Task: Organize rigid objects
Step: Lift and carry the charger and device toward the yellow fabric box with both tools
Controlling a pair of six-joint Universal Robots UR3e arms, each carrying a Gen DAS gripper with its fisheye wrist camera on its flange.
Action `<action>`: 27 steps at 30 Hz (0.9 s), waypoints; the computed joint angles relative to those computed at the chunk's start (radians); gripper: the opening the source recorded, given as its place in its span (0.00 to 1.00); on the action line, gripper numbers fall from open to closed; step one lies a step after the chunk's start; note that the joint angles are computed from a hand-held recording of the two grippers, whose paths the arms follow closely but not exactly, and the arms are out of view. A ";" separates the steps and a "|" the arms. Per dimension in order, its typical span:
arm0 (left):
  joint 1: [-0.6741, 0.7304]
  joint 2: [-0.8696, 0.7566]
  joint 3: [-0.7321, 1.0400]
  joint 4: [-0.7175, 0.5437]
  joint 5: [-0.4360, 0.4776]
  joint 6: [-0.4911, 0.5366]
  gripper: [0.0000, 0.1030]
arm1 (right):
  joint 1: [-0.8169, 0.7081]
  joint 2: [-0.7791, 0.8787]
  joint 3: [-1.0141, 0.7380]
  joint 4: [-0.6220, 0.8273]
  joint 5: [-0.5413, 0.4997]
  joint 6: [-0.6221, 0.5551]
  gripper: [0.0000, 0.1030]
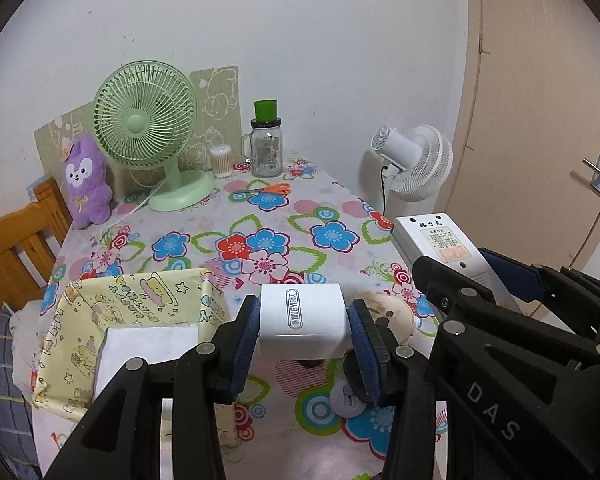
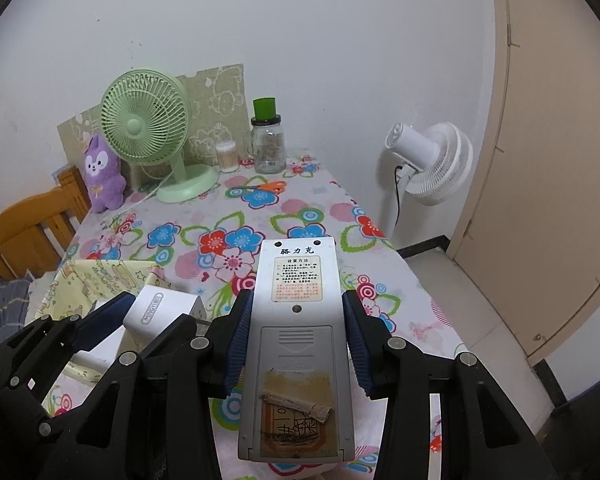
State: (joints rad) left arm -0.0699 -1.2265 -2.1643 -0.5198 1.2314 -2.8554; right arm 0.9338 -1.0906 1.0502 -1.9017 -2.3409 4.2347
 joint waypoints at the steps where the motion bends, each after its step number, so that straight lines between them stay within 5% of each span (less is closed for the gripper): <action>1: 0.006 0.003 0.003 -0.010 -0.004 0.007 0.45 | 0.003 0.003 -0.009 0.010 0.000 0.004 0.46; 19: 0.198 0.094 0.007 -0.174 -0.114 0.153 0.45 | 0.012 0.184 -0.328 0.130 0.030 -0.024 0.46; 27: 0.286 0.090 0.009 -0.179 -0.155 0.198 0.45 | 0.006 0.363 -0.651 0.247 0.036 -0.059 0.46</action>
State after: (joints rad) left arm 0.2165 -1.1367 -2.1549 -0.6991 1.0766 -2.6573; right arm 0.9400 -0.7275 0.3989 -1.6548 -2.3051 4.1757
